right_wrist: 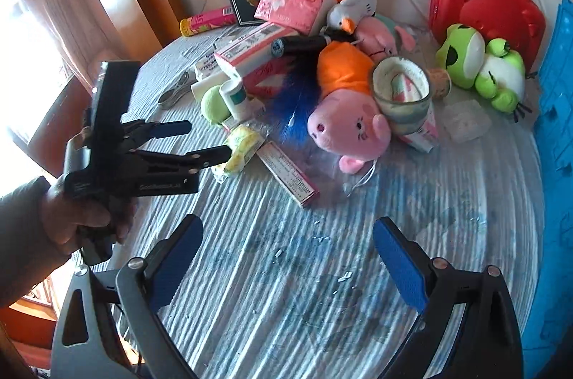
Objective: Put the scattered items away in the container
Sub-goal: 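Grasp the yellow-green snack bag with the left gripper while the right gripper grasps the red-white box, then carry the snack bag and red-white box over the blue crate with both grippers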
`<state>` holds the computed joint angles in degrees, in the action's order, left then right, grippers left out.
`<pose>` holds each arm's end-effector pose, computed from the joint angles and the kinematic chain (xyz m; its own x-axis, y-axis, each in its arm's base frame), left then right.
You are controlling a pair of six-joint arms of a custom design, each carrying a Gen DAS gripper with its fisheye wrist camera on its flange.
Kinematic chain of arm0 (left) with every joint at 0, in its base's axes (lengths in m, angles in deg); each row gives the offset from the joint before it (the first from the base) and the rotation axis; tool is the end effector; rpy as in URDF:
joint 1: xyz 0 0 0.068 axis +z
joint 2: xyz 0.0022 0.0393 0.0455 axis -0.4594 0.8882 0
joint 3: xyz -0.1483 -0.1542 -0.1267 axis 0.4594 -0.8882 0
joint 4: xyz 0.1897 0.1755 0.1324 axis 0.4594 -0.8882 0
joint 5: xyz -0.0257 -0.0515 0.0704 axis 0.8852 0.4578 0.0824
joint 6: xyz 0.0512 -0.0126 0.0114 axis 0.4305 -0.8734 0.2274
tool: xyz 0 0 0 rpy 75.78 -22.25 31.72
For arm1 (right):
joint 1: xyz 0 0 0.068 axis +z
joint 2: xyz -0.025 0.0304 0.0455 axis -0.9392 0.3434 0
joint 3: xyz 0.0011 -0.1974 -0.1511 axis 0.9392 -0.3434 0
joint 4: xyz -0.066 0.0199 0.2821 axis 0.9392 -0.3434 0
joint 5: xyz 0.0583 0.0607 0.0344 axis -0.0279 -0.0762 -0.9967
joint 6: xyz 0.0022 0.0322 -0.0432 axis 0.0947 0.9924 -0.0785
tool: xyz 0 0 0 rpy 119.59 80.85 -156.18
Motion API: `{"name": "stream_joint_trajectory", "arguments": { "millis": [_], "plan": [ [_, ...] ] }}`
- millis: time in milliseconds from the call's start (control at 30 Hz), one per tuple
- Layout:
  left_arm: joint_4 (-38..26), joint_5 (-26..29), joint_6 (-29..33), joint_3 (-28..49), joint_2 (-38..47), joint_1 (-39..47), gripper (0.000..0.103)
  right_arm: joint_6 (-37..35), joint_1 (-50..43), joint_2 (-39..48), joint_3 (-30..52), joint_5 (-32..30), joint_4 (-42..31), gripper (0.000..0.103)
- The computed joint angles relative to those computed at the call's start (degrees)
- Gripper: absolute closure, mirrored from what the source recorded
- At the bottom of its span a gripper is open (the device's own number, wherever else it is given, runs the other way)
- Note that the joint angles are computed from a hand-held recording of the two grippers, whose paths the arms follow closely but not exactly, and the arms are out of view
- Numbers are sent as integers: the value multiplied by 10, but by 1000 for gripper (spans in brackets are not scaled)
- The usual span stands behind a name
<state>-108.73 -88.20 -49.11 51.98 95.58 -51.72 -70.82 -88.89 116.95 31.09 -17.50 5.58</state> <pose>0.2248 -0.0943 0.1595 -0.8177 -0.1852 -0.5450 -0.1332 0.9820 -0.1339 0.2515 -0.0664 0.2676 -0.6204 -0.5921 -0.5143 -0.7455 0.6488 0.1523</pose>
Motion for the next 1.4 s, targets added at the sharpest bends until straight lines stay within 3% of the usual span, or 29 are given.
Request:
{"name": "stream_joint_trajectory", "arguments": {
  "millis": [100,167,200,267,433,667,833,933,1000,1100,1400],
  "plan": [
    [66,26,25,-19,51,16,19,14,3,-24,-51,21,22,6],
    [86,23,34,-20,83,14,35,25,9,-37,-79,32,45,6],
    [96,29,34,-26,86,15,49,32,14,-40,-90,35,58,6],
    [115,28,32,-44,70,11,51,49,29,-40,-105,36,84,6],
    [133,29,6,-87,6,10,77,96,97,-45,-159,41,191,6],
    [94,20,-13,-128,-102,15,80,165,186,-17,-218,80,359,6],
    [69,25,-19,-146,-152,26,80,210,223,36,-218,119,419,23],
    [63,23,-22,-153,-162,22,80,207,235,51,-223,127,444,27],
    [60,25,-26,-155,-165,23,80,204,238,57,-215,125,439,34],
    [59,28,-28,-156,-166,24,80,200,240,53,-208,118,423,73],
    [27,15,-27,-135,-179,6,80,194,231,30,-201,102,362,76]
  ]
}}
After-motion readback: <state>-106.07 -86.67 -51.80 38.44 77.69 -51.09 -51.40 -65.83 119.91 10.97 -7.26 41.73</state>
